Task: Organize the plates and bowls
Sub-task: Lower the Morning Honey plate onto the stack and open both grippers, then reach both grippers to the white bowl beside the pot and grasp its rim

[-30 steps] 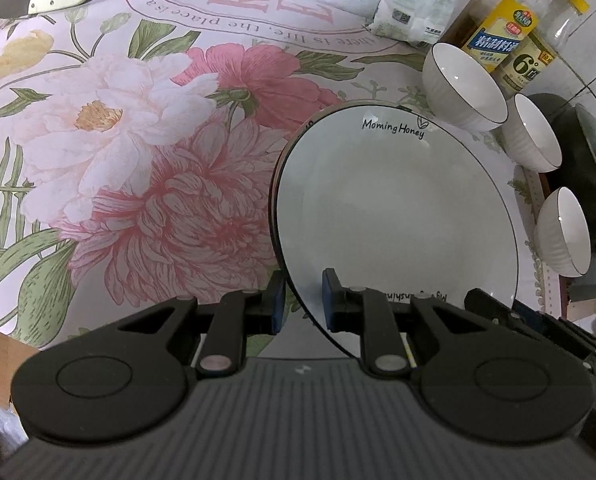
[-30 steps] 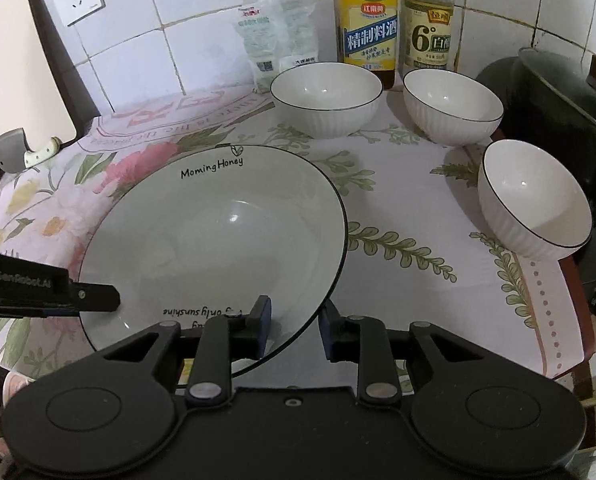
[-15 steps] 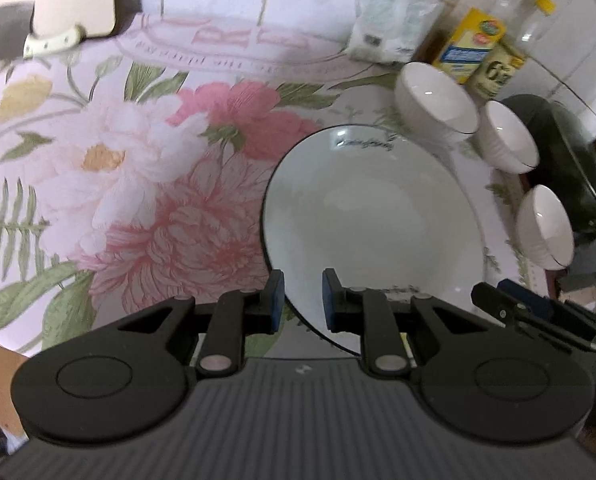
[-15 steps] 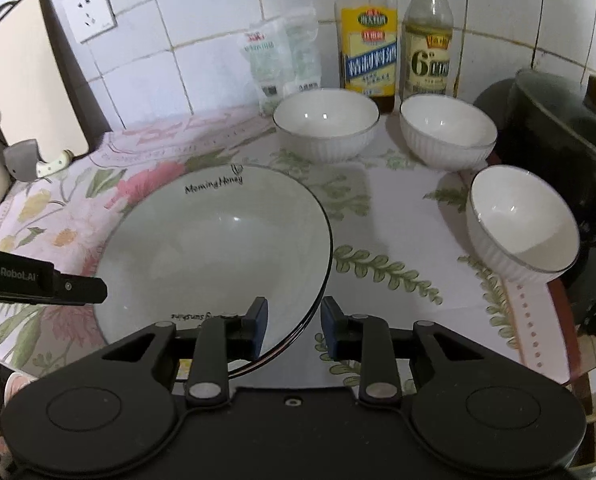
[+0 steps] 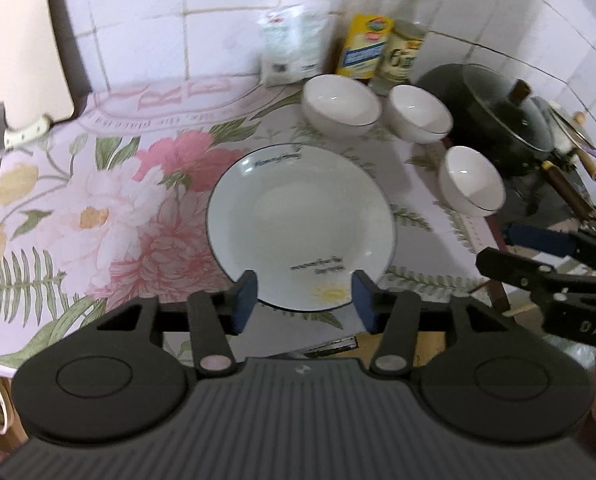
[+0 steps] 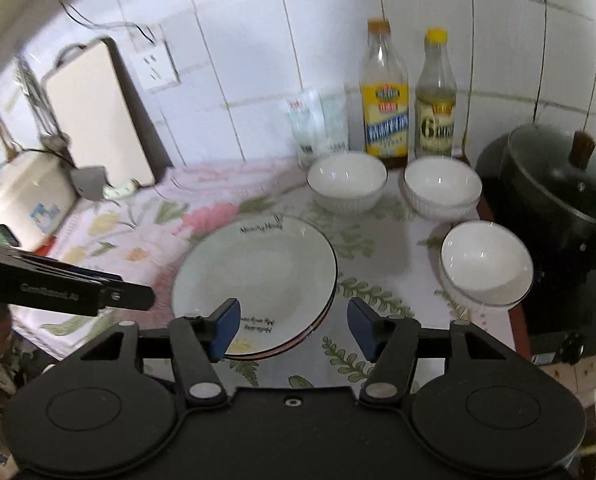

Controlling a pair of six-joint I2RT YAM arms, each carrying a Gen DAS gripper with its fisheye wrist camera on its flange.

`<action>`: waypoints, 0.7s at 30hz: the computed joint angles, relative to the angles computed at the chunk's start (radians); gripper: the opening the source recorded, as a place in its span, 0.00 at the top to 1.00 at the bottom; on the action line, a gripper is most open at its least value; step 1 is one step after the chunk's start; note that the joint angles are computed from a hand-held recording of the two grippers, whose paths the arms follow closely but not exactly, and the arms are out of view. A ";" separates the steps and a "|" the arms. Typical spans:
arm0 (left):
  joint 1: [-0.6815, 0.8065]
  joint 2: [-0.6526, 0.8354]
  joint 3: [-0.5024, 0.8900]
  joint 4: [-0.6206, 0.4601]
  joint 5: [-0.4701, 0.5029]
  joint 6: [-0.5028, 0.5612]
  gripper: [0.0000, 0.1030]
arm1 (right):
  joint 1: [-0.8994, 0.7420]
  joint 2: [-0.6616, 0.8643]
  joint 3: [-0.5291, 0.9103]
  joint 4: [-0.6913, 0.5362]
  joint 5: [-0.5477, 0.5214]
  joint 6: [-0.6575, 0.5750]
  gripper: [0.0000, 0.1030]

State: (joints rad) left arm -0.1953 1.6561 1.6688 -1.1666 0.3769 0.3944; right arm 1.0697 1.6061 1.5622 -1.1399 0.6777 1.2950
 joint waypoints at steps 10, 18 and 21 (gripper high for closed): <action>-0.087 -0.105 -0.027 -0.024 0.002 0.008 0.34 | 0.132 -0.085 0.033 -0.206 0.128 0.040 0.31; -0.203 -0.145 -0.072 0.022 -0.028 -0.058 0.33 | 0.231 -0.177 -0.066 -0.319 0.221 0.108 0.30; -0.254 -0.153 -0.107 0.063 -0.054 -0.096 0.33 | 0.265 -0.214 -0.127 -0.351 0.249 0.148 0.29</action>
State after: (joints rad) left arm -0.4491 1.5027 1.5619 -1.1040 0.3230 0.2982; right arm 1.3351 1.3923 1.4349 -1.4914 0.9268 1.4434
